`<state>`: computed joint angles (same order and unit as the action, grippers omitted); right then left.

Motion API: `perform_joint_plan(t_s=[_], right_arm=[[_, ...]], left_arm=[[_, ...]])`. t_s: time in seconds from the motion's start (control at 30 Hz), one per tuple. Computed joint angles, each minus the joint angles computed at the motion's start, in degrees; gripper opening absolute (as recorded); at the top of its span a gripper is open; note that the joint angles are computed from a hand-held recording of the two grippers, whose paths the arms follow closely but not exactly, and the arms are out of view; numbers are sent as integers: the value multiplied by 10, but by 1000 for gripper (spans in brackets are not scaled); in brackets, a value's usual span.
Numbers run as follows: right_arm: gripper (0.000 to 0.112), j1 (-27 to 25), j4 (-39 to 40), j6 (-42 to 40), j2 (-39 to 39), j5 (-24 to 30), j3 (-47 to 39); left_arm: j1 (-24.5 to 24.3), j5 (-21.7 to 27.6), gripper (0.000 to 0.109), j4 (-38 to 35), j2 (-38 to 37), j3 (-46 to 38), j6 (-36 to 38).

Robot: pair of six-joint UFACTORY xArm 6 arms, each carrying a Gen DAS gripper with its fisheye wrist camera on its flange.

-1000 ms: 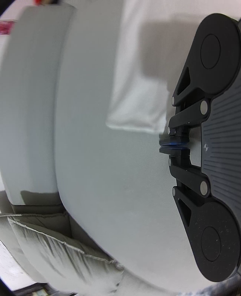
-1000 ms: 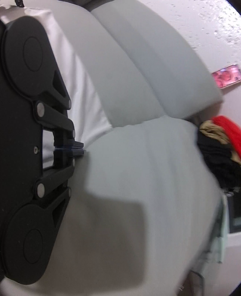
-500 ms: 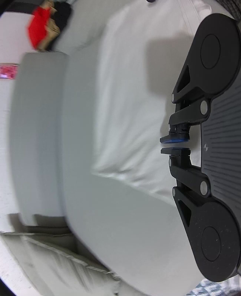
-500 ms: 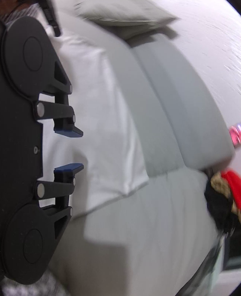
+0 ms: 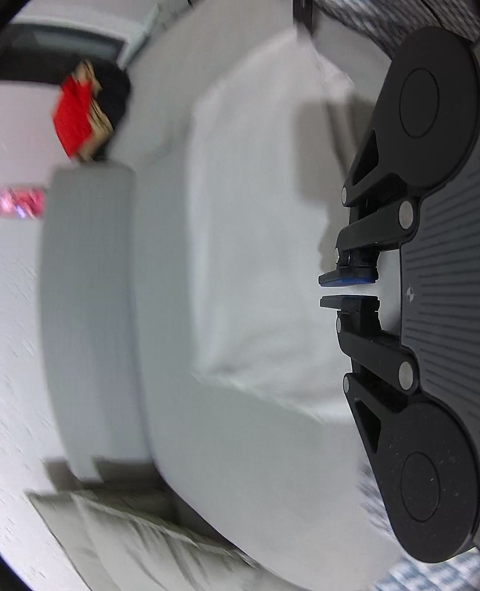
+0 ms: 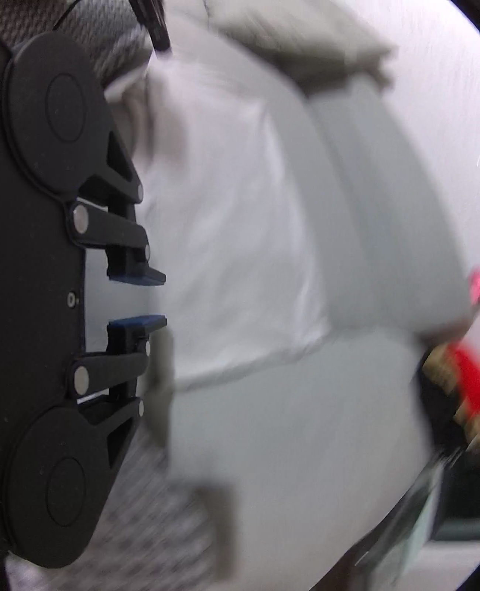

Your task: Fold clothes

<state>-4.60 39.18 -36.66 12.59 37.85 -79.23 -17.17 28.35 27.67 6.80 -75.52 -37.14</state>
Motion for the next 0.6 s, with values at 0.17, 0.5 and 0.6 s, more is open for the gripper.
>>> perform_joint_plan(t_s=[0.17,0.5,0.6], right_arm=[[18,50,40,-4,66,-19,-82],[17,38,-40,45,-5,57,14],[17,1,-16,87,-20,115,13]], left_arm=[[-33,6,12,-41,119,-127,25],[-73,66,9,-71,46,-16,76],[-74,68,10,-95,7,30,65]])
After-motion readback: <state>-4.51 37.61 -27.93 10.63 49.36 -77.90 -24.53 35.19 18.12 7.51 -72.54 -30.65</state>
